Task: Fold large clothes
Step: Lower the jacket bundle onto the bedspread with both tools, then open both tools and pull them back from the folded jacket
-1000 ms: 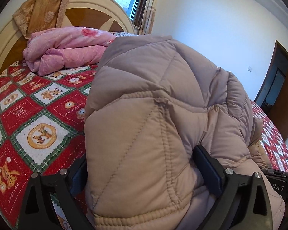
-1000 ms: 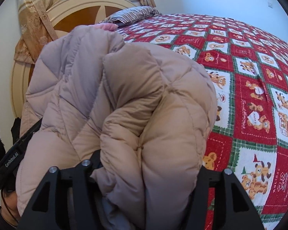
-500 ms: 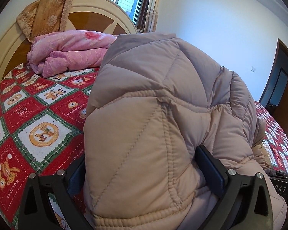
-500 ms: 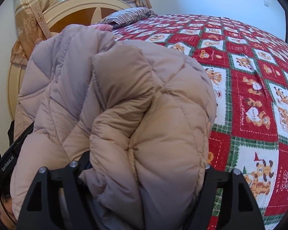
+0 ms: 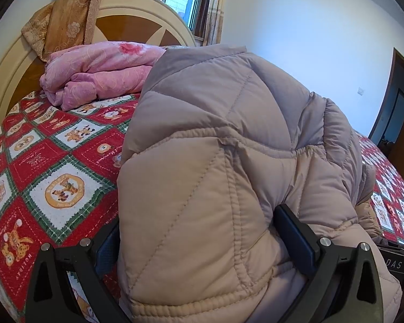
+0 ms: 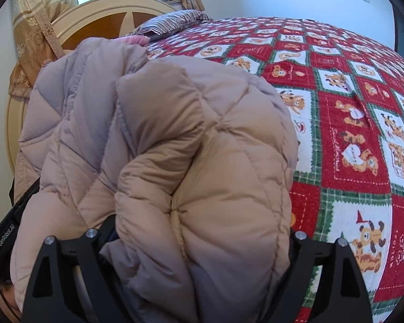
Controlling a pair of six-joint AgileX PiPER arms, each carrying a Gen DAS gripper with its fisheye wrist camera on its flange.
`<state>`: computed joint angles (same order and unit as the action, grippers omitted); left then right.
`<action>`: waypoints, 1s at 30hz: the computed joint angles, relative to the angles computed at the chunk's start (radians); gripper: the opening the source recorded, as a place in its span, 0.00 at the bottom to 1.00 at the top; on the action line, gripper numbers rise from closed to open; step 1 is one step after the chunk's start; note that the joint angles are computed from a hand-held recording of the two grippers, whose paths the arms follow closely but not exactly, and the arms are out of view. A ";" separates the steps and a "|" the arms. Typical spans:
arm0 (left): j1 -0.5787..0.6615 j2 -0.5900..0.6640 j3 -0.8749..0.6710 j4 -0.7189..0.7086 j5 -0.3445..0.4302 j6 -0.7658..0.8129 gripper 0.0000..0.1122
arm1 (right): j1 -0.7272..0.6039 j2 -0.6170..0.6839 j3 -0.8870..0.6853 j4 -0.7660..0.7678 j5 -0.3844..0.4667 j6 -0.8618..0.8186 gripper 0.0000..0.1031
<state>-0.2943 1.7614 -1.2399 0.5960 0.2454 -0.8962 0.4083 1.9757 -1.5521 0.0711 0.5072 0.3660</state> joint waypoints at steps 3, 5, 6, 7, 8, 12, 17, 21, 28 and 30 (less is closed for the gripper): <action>-0.014 -0.043 -0.072 -0.183 0.177 0.204 0.91 | -0.010 -0.032 -0.013 -0.016 0.068 0.031 0.90; -0.043 -0.167 -0.039 -0.139 0.231 0.173 0.91 | 0.000 -0.117 0.024 -0.101 0.122 0.126 0.91; -0.061 -0.229 -0.004 -0.100 0.221 0.149 0.91 | 0.011 -0.170 0.060 -0.147 0.125 0.154 0.91; -0.097 -0.309 0.023 -0.046 0.252 0.124 0.91 | 0.023 -0.216 0.093 -0.196 0.125 0.188 0.91; -0.121 -0.349 0.035 -0.018 0.282 0.109 0.91 | 0.038 -0.272 0.132 -0.243 0.128 0.221 0.93; -0.216 -0.502 0.079 0.014 0.401 0.079 0.91 | 0.108 -0.492 0.287 -0.354 0.122 0.315 0.94; -0.278 -0.577 0.117 0.056 0.451 0.036 0.91 | 0.222 -0.636 0.378 -0.507 0.148 0.470 0.97; -0.290 -0.593 0.126 0.048 0.450 0.036 0.91 | 0.277 -0.680 0.387 -0.572 0.174 0.529 0.97; -0.311 -0.625 0.124 0.074 0.453 0.030 0.91 | 0.338 -0.724 0.392 -0.665 0.211 0.614 0.98; -0.302 -0.628 0.127 0.058 0.444 0.042 0.91 | 0.349 -0.722 0.390 -0.677 0.218 0.626 0.98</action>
<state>-0.5960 1.1330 -1.1132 0.6539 0.6889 -0.8542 0.7570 1.2540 -1.1621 -0.6055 0.7253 0.9923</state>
